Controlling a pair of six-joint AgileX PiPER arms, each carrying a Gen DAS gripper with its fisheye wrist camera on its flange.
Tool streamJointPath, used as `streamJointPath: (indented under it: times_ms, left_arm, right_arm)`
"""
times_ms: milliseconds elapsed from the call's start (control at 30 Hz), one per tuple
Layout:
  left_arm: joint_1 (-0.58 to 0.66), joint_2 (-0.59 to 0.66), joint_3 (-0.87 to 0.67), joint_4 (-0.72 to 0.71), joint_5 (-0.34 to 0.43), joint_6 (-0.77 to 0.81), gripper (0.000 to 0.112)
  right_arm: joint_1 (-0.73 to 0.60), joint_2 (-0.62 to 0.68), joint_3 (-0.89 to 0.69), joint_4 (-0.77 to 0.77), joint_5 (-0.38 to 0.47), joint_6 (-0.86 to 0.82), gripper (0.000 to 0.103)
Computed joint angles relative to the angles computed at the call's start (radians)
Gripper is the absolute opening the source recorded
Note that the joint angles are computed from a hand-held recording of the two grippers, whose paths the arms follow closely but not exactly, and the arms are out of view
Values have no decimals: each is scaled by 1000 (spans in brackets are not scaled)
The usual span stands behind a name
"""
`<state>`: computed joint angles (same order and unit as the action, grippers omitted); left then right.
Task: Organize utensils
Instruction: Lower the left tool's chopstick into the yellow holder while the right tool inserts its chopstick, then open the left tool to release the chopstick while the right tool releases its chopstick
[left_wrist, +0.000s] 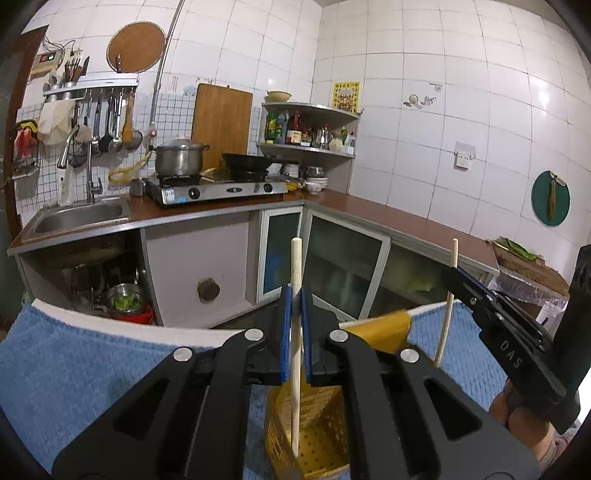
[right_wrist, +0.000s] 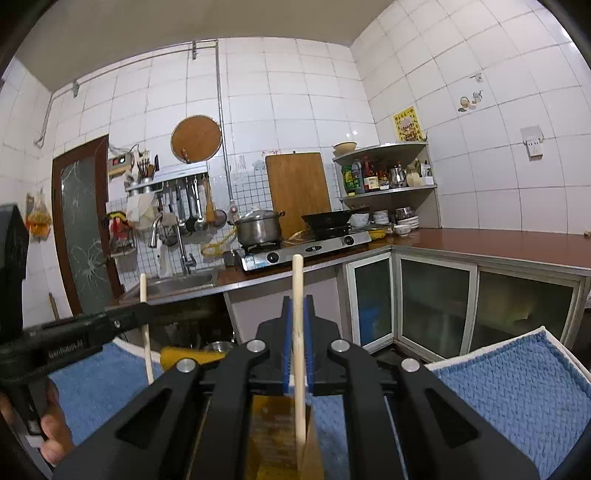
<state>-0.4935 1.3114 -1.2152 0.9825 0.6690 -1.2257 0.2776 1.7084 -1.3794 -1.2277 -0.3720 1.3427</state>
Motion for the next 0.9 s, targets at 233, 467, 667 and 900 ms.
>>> streamJointPath:
  times_ms: [233,467,667,900]
  left_arm:
    - [-31,-29,110,94,7,-122,4]
    - [-56,-33,137,127,41,-165,5]
    - [-35,-43,93,21,57,-69,9]
    - [-52,-108,75,-52,136,-18,40]
  right_arm:
    - [1,-31,129,195,-30,-241,6]
    - [2,-54,155,184,-31,-235,6]
    - [-2,-69,122,-8,-8,-40,6]
    - [-7,-125,107,-309,24,284,7]
